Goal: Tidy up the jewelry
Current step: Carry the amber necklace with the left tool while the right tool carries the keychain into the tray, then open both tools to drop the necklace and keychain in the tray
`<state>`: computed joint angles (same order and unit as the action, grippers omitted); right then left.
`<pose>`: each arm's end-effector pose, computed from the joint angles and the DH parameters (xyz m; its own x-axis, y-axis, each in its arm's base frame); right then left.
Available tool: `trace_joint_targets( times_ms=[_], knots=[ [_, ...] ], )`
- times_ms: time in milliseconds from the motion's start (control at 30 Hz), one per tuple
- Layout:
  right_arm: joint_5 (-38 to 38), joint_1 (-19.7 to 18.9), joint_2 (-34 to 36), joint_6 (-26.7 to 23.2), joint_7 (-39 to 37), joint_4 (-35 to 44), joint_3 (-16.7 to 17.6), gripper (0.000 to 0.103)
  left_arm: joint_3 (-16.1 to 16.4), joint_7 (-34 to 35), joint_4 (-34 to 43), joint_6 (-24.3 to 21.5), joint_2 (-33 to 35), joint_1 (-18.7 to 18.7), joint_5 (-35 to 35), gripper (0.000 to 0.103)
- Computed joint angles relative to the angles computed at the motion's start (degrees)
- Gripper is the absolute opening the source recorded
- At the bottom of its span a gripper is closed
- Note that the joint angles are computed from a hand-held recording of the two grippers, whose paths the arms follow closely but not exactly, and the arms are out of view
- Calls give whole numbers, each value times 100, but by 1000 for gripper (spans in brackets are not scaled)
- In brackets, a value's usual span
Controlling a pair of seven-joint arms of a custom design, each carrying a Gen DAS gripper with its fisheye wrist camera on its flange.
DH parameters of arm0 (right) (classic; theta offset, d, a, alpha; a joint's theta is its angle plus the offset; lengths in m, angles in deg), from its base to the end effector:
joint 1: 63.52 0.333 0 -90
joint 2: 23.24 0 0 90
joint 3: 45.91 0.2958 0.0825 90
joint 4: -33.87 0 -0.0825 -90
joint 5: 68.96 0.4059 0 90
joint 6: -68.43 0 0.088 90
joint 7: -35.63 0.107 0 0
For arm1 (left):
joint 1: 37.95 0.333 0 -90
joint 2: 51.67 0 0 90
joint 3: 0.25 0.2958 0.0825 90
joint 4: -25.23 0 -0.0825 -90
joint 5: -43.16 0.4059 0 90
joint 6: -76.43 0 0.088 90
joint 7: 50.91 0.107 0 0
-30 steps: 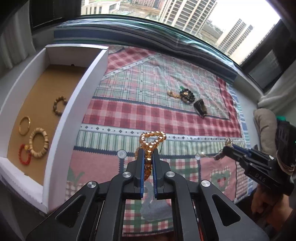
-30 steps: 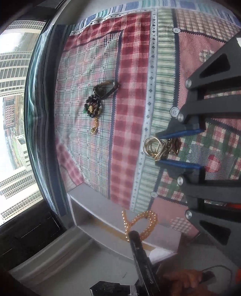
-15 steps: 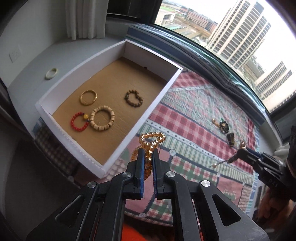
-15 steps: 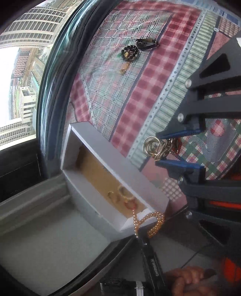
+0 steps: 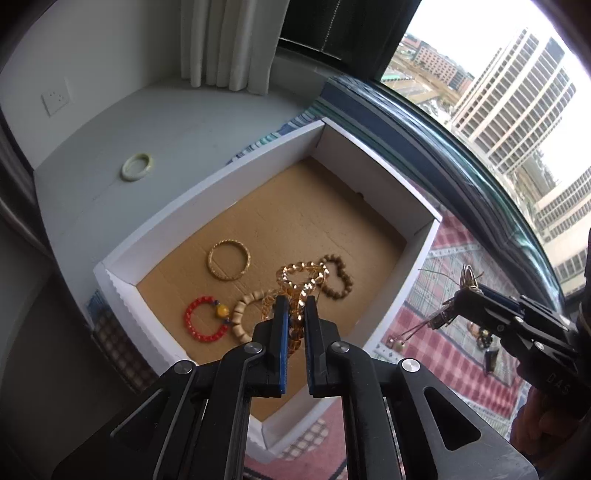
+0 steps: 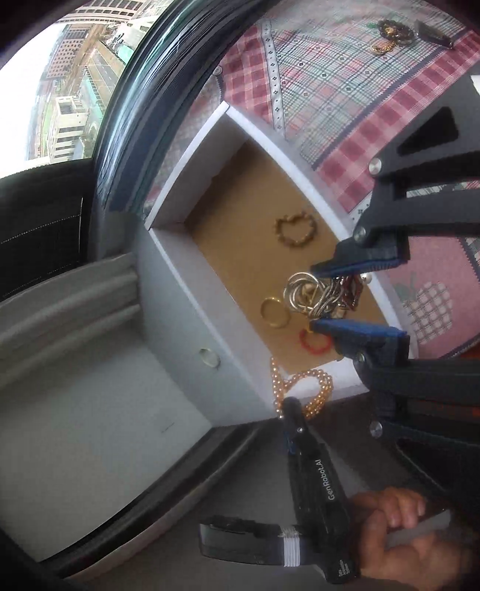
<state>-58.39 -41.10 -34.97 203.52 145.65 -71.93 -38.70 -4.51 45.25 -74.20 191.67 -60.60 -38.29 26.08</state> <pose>0.4895 0.2894 0.6691 0.2017 -0.9071 -0.3695 -0.8321 0.0404 -0.5532 0.5636 -0.0661 0.6588 -0.1711 -0.9561 0.2380 -0.9018 0.0547 -0.4287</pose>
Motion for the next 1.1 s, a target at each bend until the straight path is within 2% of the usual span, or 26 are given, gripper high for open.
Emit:
trace_joint_targets(
  times_ms=[167,300,500,567,633,667,733,767,900,1100],
  knots=[
    [20,-106,1525,-234,-214,1541,-95,23,-137,-368,662,181,914,-23,201,5],
    [-54,-189,2765,-676,-263,2914,-135,23,-236,-666,1073,290,1544,-42,422,5],
    [-163,-200,4289,-1488,-291,4736,-181,23,-336,-823,1256,406,2068,-89,740,6],
    [-233,-162,4525,-1608,-234,5009,-221,25,-357,-810,1302,471,2185,-98,797,7],
    [-309,-125,4601,-1562,-127,5072,-271,27,-365,-866,1389,495,2281,-133,930,21],
    [-327,-121,4594,-1497,-79,5052,-285,35,-366,-891,1401,529,2285,-148,991,44],
    [-452,-72,4476,-1313,97,4908,-356,39,-354,-911,1146,877,2076,-157,1106,64],
    [-501,-64,4355,-1204,156,4764,-373,39,-352,-859,997,1030,1944,-149,1139,69],
    [-886,7,3590,-611,351,3828,-465,48,-378,-587,698,1087,1532,-136,1060,71],
    [-1763,100,1748,-4,1016,1657,-420,49,-378,44,-352,1099,310,-261,622,78]
  ],
)
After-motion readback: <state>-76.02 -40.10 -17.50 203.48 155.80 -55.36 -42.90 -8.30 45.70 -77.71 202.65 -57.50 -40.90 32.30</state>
